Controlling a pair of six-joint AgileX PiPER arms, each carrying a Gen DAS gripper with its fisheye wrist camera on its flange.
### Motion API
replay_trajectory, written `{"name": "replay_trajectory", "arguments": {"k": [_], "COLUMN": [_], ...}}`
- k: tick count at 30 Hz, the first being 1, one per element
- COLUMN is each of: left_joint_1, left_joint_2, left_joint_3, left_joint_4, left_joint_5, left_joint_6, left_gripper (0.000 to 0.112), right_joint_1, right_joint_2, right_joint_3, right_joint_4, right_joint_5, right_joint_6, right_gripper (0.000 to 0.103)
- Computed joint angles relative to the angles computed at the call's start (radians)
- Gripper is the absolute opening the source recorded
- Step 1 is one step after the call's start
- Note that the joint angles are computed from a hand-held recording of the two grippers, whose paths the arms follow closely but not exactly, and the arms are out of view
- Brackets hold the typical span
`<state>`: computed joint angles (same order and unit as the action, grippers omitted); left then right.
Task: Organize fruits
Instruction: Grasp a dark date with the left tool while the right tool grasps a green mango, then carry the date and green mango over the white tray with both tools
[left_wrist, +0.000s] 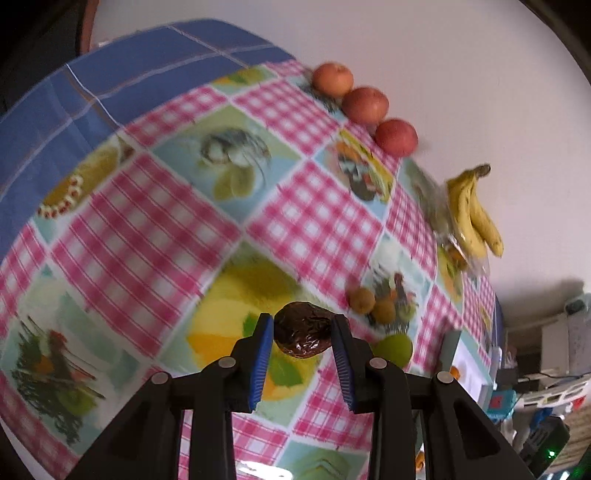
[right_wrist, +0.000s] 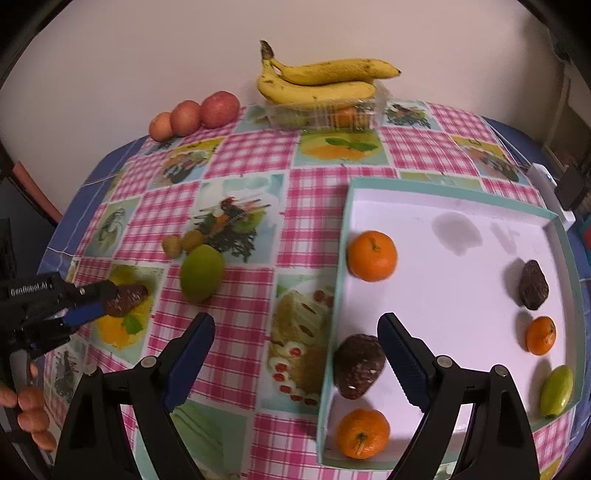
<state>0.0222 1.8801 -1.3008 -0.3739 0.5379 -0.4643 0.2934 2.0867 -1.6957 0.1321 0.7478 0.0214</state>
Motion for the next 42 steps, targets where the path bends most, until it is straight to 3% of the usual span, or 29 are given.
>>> {"name": "replay_trajectory", "arguments": {"k": [3, 5, 11, 31, 37, 42], "left_joint_1": [0.003, 0.002, 0.01, 0.037, 0.03, 0.02], "left_joint_2": [-0.005, -0.002, 0.011, 0.075, 0.076, 0.072], "left_joint_3": [-0.003, -0.007, -0.017, -0.051, -0.059, -0.063], "left_joint_4": [0.025, 0.023, -0.007, -0.072, -0.051, -0.043], "left_joint_5": [-0.008, -0.013, -0.018, 0.001, 0.003, 0.005], "left_joint_6": [-0.014, -0.012, 0.015, 0.058, 0.05, 0.05], "left_gripper": [0.034, 0.034, 0.034, 0.034, 0.034, 0.034], "right_joint_1": [0.009, 0.02, 0.065, 0.131, 0.127, 0.122], "right_joint_2": [0.008, 0.017, 0.082, 0.43, 0.416, 0.387], "right_joint_3": [-0.017, -0.032, -0.124, -0.643, -0.602, -0.55], "right_joint_4": [0.039, 0.057, 0.053, 0.0, 0.016, 0.029], "right_joint_5": [-0.003, -0.007, 0.026, 0.264, 0.237, 0.217], "right_joint_6": [-0.029, -0.046, -0.062, 0.073, 0.066, 0.056], "right_gripper": [0.089, 0.074, 0.065, 0.055, 0.044, 0.044]}}
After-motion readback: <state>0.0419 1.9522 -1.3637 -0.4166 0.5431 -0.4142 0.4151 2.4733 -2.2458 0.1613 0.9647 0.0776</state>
